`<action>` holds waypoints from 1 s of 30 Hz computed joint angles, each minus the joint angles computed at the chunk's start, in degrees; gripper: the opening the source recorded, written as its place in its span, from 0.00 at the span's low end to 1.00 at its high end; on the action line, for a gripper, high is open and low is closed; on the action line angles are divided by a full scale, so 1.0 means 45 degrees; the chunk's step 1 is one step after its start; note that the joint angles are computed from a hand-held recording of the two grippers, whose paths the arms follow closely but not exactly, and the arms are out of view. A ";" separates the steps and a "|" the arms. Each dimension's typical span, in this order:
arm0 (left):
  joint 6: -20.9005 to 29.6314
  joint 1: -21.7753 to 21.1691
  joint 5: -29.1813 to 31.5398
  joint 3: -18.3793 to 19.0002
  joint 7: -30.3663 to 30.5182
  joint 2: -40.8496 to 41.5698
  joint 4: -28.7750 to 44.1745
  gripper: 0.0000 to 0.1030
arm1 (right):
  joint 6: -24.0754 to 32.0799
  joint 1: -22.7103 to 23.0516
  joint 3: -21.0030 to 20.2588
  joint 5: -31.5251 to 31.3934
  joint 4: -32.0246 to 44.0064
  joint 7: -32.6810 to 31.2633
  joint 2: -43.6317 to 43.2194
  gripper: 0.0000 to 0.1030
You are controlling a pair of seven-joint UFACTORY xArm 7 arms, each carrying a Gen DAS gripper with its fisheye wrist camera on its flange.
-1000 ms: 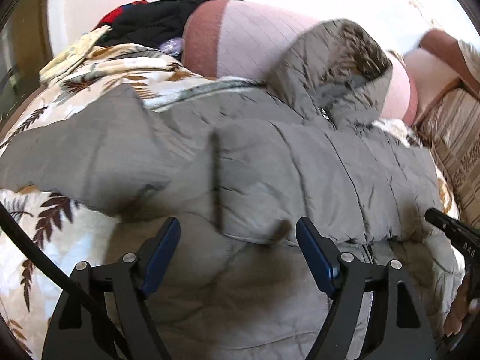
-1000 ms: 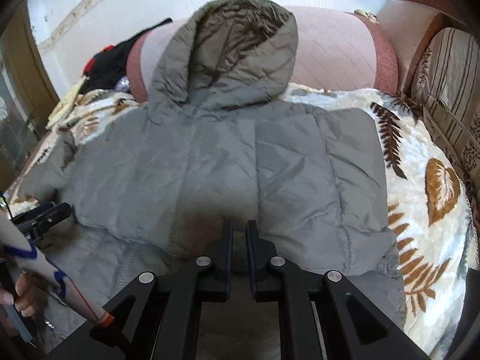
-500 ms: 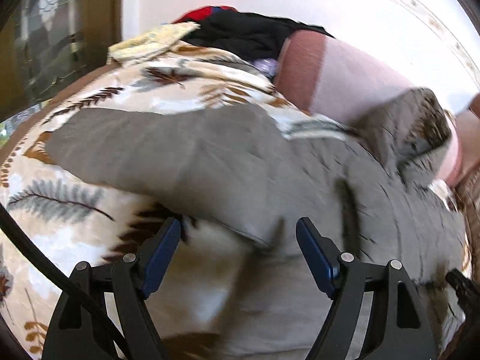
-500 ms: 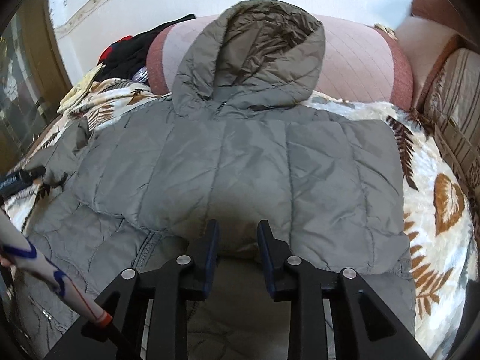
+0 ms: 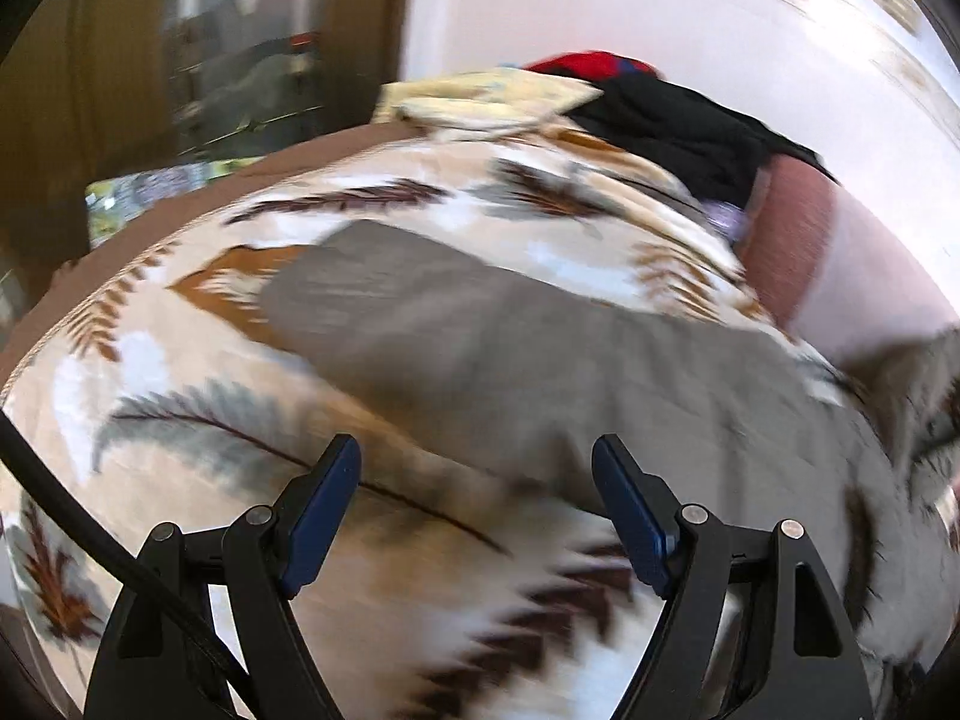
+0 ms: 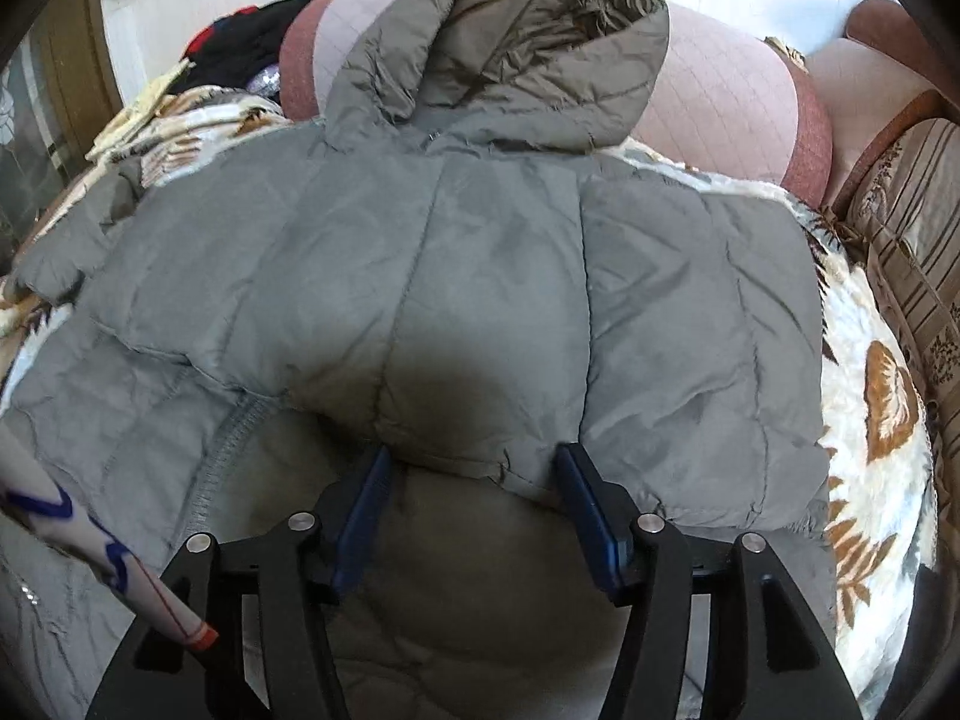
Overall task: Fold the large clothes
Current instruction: 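Grasp the other sleeve cuff with the left gripper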
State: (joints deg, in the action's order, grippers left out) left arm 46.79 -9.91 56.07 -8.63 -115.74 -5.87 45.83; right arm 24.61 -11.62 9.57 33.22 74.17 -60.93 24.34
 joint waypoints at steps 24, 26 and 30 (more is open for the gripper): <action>-0.4958 0.3665 0.6310 0.1707 -0.7593 -0.0364 -0.2374 0.24 | -0.0590 -0.0103 0.0359 -0.0278 -0.0045 -0.0095 0.0325 0.71; -0.4384 0.3416 0.5979 0.1583 -0.7366 -0.0548 -0.2362 0.17 | -0.0511 -0.0128 0.0375 -0.0234 0.0009 -0.0105 0.0340 0.71; -0.3119 0.2937 0.4800 0.1148 -0.6172 -0.1201 -0.2326 0.16 | -0.0301 -0.0239 0.0416 -0.0024 0.0021 -0.0232 0.0155 0.62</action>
State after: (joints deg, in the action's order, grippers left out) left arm 32.76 3.31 77.67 -3.46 -143.51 -11.28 35.37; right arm 23.25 -12.69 11.44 33.11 74.27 -61.98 25.04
